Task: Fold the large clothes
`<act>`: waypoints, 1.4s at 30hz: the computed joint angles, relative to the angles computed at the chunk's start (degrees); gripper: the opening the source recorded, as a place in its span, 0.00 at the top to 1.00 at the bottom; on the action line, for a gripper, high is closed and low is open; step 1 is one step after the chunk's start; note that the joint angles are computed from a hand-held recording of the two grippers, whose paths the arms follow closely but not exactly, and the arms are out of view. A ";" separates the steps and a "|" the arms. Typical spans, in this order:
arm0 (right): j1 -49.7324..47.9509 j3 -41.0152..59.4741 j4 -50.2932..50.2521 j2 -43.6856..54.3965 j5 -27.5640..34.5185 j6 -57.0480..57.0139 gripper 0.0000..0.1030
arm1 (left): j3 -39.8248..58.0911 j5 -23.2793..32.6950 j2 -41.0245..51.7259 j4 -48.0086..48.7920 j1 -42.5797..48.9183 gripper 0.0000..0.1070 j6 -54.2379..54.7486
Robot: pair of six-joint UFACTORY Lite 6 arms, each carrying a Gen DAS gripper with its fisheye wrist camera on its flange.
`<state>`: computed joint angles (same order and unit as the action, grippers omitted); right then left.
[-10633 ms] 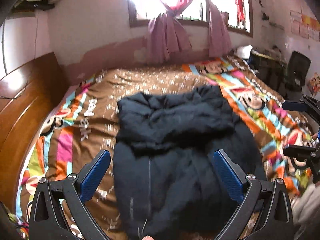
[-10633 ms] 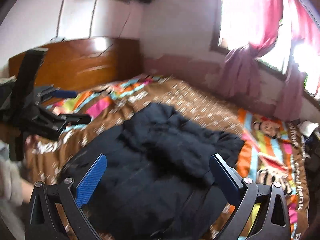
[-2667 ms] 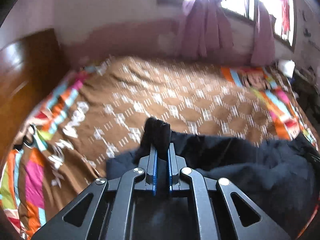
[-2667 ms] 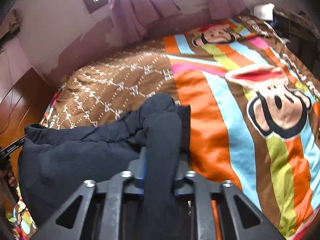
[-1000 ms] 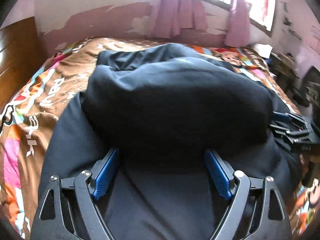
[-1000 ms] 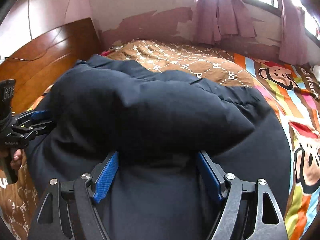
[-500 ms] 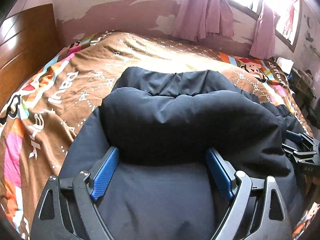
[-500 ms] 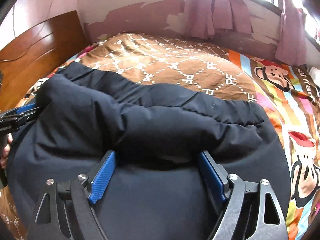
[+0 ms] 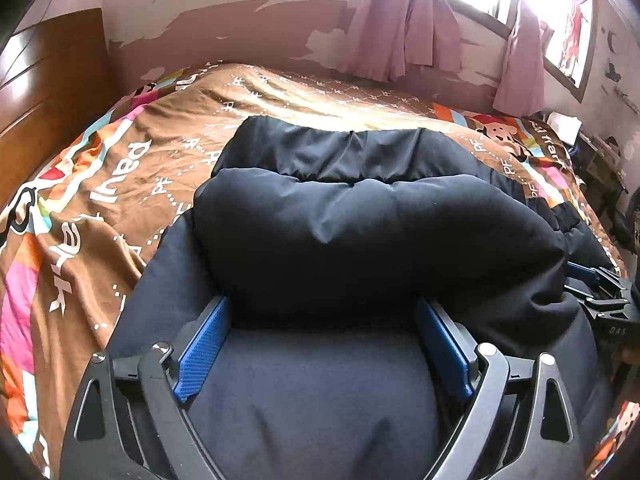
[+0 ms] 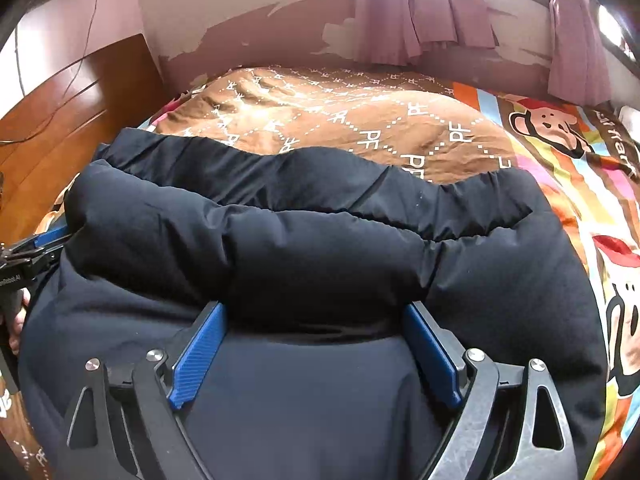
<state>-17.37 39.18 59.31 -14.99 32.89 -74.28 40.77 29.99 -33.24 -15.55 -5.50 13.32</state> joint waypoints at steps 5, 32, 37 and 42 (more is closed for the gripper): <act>-0.95 -1.30 2.07 -1.01 0.67 -2.32 0.13 | -0.51 -0.35 -0.56 1.17 -0.98 0.16 -1.78; -32.18 -8.14 3.42 -25.07 23.70 -22.66 0.00 | -1.22 20.04 -9.37 -32.89 37.23 0.14 47.00; -43.28 -2.71 3.60 -14.36 28.68 -24.26 0.00 | 4.99 32.66 5.37 -33.67 49.90 0.14 50.61; -45.52 3.97 2.25 -0.23 29.03 -18.10 0.00 | 8.28 36.83 11.63 -32.94 51.52 0.14 49.55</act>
<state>-62.89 43.15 61.56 -15.22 61.93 -92.38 49.05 66.82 -21.61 -48.49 46.02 62.87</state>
